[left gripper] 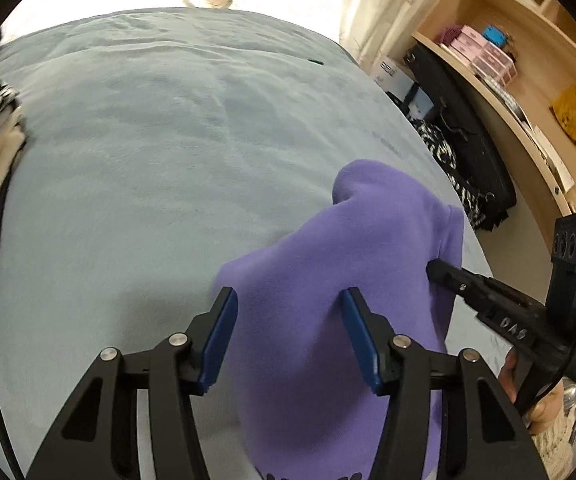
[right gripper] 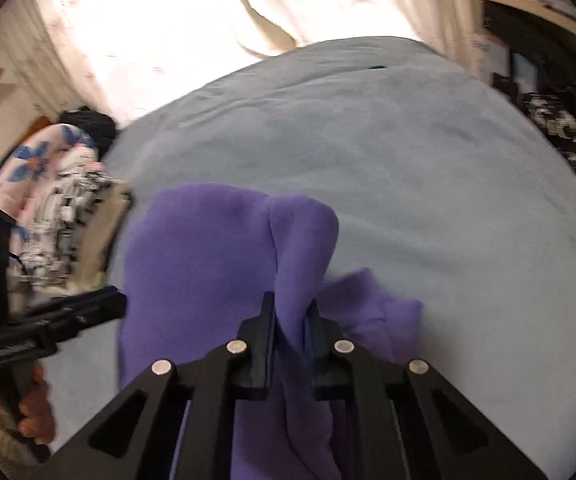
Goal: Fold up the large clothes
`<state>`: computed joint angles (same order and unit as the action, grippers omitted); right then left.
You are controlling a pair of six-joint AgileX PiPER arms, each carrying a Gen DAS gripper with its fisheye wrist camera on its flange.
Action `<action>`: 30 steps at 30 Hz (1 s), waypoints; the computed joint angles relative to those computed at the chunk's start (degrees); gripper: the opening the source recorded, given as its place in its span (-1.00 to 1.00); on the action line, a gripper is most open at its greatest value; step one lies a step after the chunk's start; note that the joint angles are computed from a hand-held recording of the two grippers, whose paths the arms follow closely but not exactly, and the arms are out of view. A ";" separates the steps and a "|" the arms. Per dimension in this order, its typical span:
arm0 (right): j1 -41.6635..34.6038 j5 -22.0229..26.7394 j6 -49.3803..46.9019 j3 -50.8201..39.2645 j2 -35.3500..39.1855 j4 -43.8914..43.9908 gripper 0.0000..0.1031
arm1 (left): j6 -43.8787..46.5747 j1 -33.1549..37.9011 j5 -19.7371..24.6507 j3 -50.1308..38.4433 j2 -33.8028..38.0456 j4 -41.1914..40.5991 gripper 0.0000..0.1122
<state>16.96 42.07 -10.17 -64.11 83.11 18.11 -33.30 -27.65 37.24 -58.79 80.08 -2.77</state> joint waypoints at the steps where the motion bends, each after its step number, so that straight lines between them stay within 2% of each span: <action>1: -0.07 -0.14 2.41 0.60 -0.51 -2.32 -0.79 | -0.10 -0.51 0.25 -0.90 0.88 0.36 -0.05; 4: -3.31 1.48 7.64 2.07 -1.18 -6.12 -0.79 | -3.51 -4.61 2.78 -6.48 6.35 4.54 -0.05; 5: -4.30 1.96 8.37 2.58 -1.01 -6.53 -0.79 | -6.79 -6.86 4.58 -9.07 8.67 8.27 -0.04; 7: -5.65 3.25 8.89 2.55 0.95 -6.97 -0.79 | -13.05 -11.24 10.46 -15.19 13.94 16.33 -0.03; 9: -5.55 4.11 9.72 1.26 5.06 -7.48 -0.79 | -15.44 -13.70 16.38 -20.74 18.96 20.78 -0.01; 11: -5.14 4.68 10.78 -0.82 9.58 -7.79 -0.79 | -15.69 -13.97 19.22 -24.11 22.38 22.20 0.04; 13: -2.88 3.44 14.64 -1.83 13.00 -11.57 -0.79 | -14.84 -12.58 19.00 -24.87 23.76 21.16 0.12; 16: 1.23 1.68 22.70 -1.49 13.99 -20.20 -0.79 | -15.26 -10.74 16.43 -23.77 24.84 20.84 0.25; 18: 1.71 1.76 23.42 -1.27 13.61 -21.08 -0.78 | -16.41 -10.81 14.57 -21.71 23.92 21.70 0.29; 22: 0.14 1.97 19.48 -0.51 11.53 -18.31 -0.73 | -18.44 -11.77 11.53 -18.20 21.89 23.62 0.30; 24: -1.28 2.70 17.35 -0.74 10.34 -17.14 -0.59 | -18.73 -11.47 9.70 -15.90 20.00 23.36 0.30; 26: -4.40 4.30 12.01 -0.94 7.71 -10.79 -0.58 | -18.59 -11.02 8.28 -14.33 18.58 22.45 0.30; 28: -6.94 4.76 8.97 -0.81 4.45 -5.84 -0.54 | -18.22 -10.76 8.06 -13.83 17.94 21.93 0.30; 30: -6.22 3.00 9.61 -1.12 2.72 -5.82 -0.52 | -17.96 -10.66 8.06 -13.74 17.78 21.48 0.30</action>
<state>10.75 45.07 -0.56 -65.23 85.83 12.28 -51.26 -38.31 45.31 -72.53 97.85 18.71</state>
